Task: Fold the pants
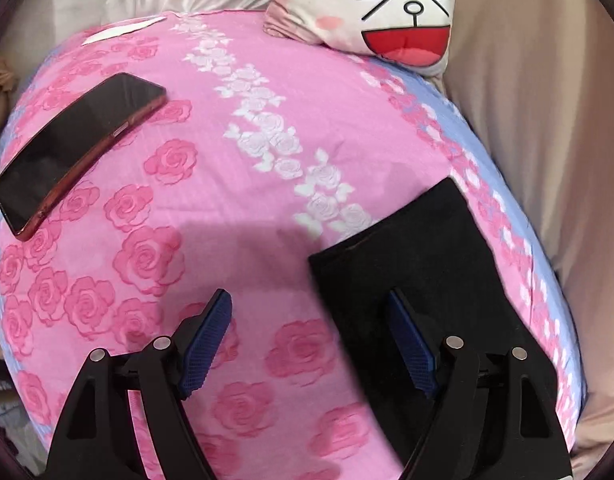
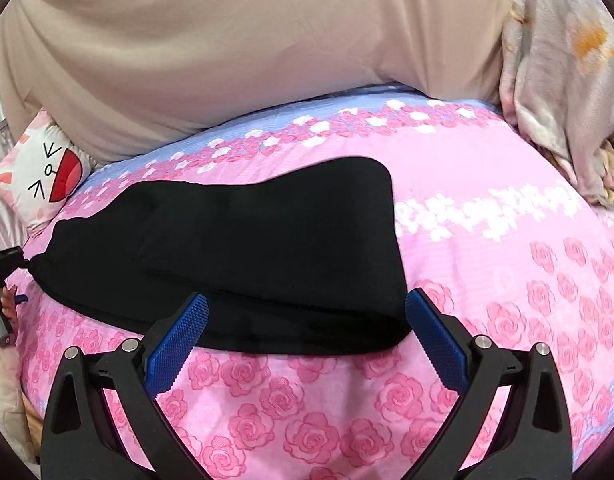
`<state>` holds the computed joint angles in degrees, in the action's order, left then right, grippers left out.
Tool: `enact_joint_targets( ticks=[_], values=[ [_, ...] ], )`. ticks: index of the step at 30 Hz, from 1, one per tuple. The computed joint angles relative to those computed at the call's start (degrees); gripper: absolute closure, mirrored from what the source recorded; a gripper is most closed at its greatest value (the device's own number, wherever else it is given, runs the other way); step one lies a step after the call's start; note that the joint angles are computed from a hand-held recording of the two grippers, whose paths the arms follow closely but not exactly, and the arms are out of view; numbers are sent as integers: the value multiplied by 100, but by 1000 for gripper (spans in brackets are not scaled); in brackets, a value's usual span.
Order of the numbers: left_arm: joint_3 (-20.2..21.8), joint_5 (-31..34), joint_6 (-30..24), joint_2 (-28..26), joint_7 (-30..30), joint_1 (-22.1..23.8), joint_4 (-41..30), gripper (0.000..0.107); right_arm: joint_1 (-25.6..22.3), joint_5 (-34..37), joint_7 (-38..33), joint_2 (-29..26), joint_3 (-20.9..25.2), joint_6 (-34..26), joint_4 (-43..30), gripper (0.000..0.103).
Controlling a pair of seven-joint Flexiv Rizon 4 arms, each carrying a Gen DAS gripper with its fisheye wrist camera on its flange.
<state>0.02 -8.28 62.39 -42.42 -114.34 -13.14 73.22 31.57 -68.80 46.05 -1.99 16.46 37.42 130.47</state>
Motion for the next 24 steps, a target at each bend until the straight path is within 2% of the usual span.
enact_joint_targets(
  ticks=[1,2,7,9,10,11,13,14,15,16,17,19,22,24],
  values=[
    [91,111,-68,6,-12,-56,-36,30,-92,-390,-293,-117,-148,372,-126,7],
    [261,284,-149,30,-74,-172,-64,30,-108,-521,-616,-259,-207,481,-305,7],
    [145,377,18,240,31,-121,283,30,87,-367,-3128,-1442,-533,634,-1673,7],
    [-9,315,77,318,279,-10,449,30,145,56,-4022,-1878,-660,785,-2109,16],
    [-28,301,79,310,354,-1,457,30,151,313,-4298,-2021,-702,878,-2234,32],
    [-63,284,88,321,469,27,491,30,125,516,-4407,-2134,-768,1013,-2286,41],
    [-155,232,212,407,747,102,680,30,149,324,-4030,-2124,-1014,1376,-2165,41],
    [-187,195,239,423,859,128,725,30,141,340,-3924,-2089,-1080,1438,-2139,52],
    [-238,138,255,427,987,167,750,30,108,341,-3790,-2032,-1128,1562,-2110,57],
    [-257,82,266,421,1055,180,755,30,76,307,-3677,-2006,-1171,1707,-2100,74],
    [-279,19,290,415,1110,197,768,29,15,260,-3492,-1946,-1225,1893,-2082,87],
    [-334,-127,317,370,1207,229,740,26,27,286,-3474,-1917,-1246,1852,-2180,87],
    [-272,-199,274,288,1200,180,610,22,34,82,-3356,-2014,-1314,2127,-2405,87],
    [-200,-214,235,217,1115,123,487,21,116,130,-3643,-2226,-1309,2169,-2690,87]
  ],
)
